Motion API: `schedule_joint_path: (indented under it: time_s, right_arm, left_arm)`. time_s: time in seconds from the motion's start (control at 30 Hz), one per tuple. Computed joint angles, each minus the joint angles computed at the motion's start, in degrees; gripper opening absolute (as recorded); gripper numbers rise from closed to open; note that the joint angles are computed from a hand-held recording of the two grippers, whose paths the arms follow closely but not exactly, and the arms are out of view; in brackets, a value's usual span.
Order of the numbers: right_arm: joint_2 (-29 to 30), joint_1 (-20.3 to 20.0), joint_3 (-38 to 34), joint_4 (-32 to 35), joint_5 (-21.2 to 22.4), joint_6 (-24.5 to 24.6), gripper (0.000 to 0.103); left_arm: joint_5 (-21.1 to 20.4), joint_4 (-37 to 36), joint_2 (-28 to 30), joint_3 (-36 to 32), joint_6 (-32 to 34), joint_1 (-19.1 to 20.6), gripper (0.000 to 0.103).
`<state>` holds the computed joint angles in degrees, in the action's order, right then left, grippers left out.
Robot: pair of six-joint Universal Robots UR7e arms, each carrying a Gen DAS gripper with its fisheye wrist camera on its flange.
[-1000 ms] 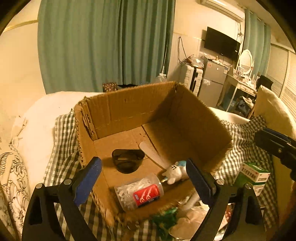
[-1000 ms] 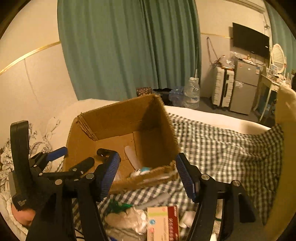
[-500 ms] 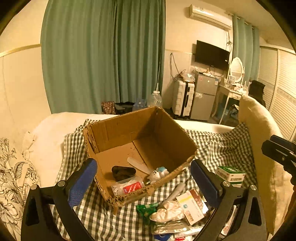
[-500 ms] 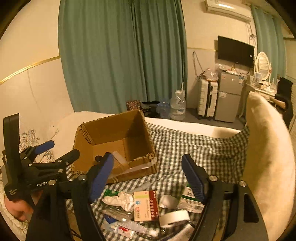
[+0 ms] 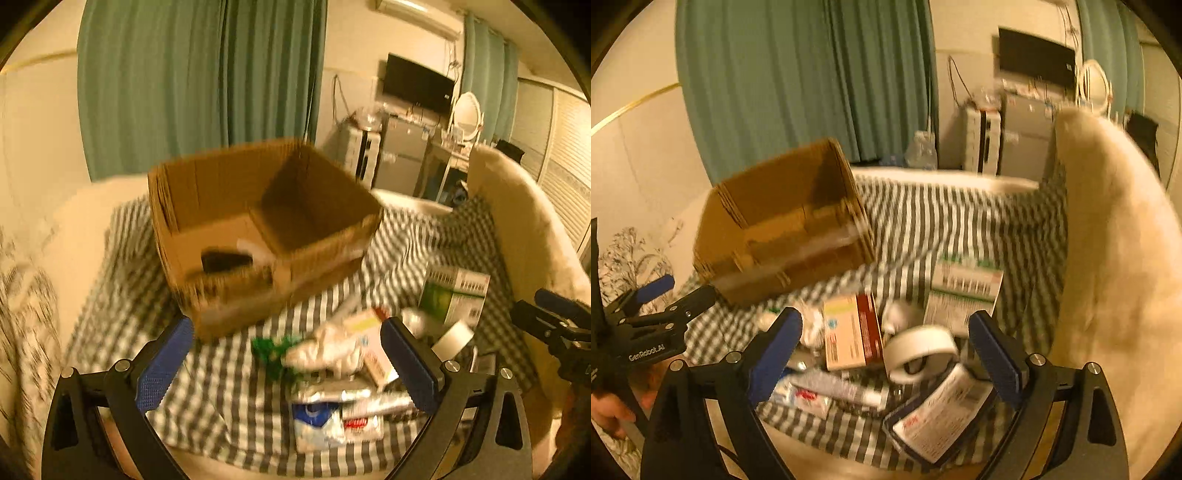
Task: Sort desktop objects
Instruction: 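Return both grippers to the pile of items, then grasp the white lace cloth with the left gripper while the right grasps the tape roll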
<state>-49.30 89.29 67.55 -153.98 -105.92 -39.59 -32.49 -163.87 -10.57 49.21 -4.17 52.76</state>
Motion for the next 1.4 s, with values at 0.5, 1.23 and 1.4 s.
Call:
schedule_joint_path:
  time_s: [0.5,1.23,1.4]
  right_arm:
    - [7.5,-2.1,-7.4,3.9,-6.9,-1.5,0.092]
    - [13.3,-2.8,-16.4,11.4,-11.4,2.3,0.083]
    - [12.0,-2.7,-14.3,10.0,-10.5,2.1,0.083]
  left_arm:
    - [-4.6,6.6,7.1,-9.0,1.0,3.2,0.103]
    - [-13.3,11.8,13.9,-22.1,4.3,7.6,0.068]
    - [-13.1,6.9,12.3,-18.0,7.8,7.3,0.045]
